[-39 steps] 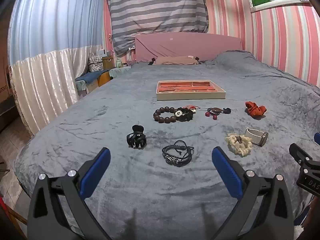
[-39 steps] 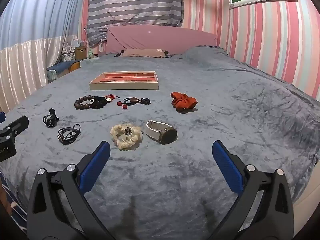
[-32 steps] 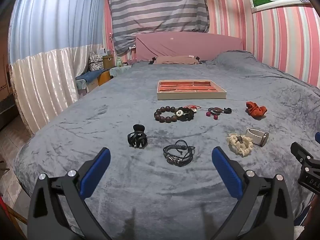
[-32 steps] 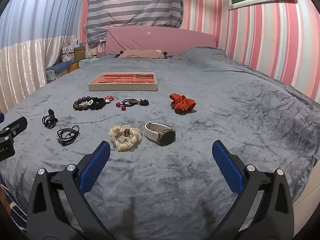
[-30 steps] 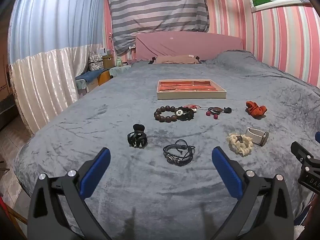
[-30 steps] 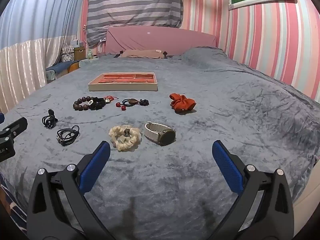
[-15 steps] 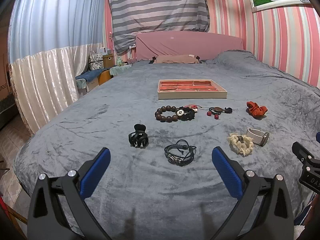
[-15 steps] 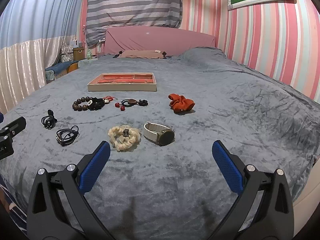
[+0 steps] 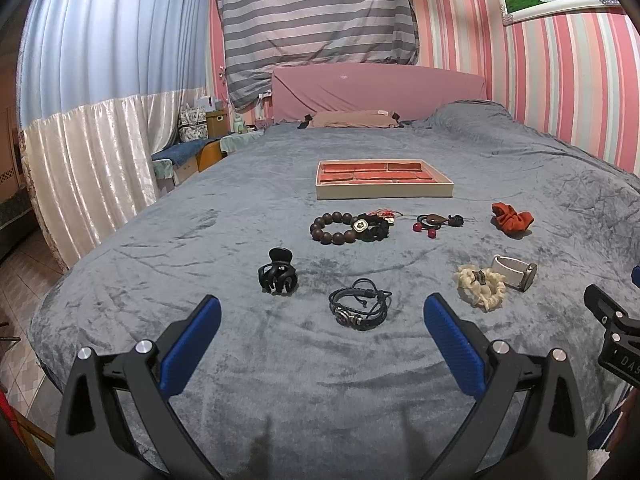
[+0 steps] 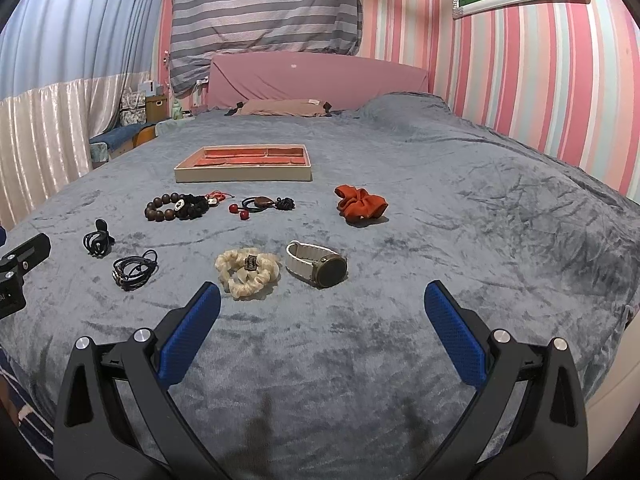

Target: Organize jewelry

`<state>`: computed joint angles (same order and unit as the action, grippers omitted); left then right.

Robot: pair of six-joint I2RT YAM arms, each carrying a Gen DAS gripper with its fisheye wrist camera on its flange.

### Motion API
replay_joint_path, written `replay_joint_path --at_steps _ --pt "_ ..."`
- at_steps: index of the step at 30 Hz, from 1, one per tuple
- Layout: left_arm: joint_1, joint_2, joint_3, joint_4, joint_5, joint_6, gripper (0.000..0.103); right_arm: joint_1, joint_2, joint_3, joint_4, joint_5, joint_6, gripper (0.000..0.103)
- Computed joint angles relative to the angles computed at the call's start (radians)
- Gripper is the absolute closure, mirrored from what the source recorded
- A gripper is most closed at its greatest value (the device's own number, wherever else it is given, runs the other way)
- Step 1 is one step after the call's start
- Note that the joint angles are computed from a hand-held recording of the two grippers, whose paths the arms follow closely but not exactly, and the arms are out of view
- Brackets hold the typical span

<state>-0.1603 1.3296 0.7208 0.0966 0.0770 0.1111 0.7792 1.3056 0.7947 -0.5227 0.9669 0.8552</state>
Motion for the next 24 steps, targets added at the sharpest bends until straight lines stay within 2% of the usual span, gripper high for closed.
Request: replay_joint_path --at_steps 24 --pt "0.001 -0.03 -0.02 -0.001 -0.001 -0.001 0.004 0.033 0.005 0.017 -0.049 0.026 0.05 0.004"
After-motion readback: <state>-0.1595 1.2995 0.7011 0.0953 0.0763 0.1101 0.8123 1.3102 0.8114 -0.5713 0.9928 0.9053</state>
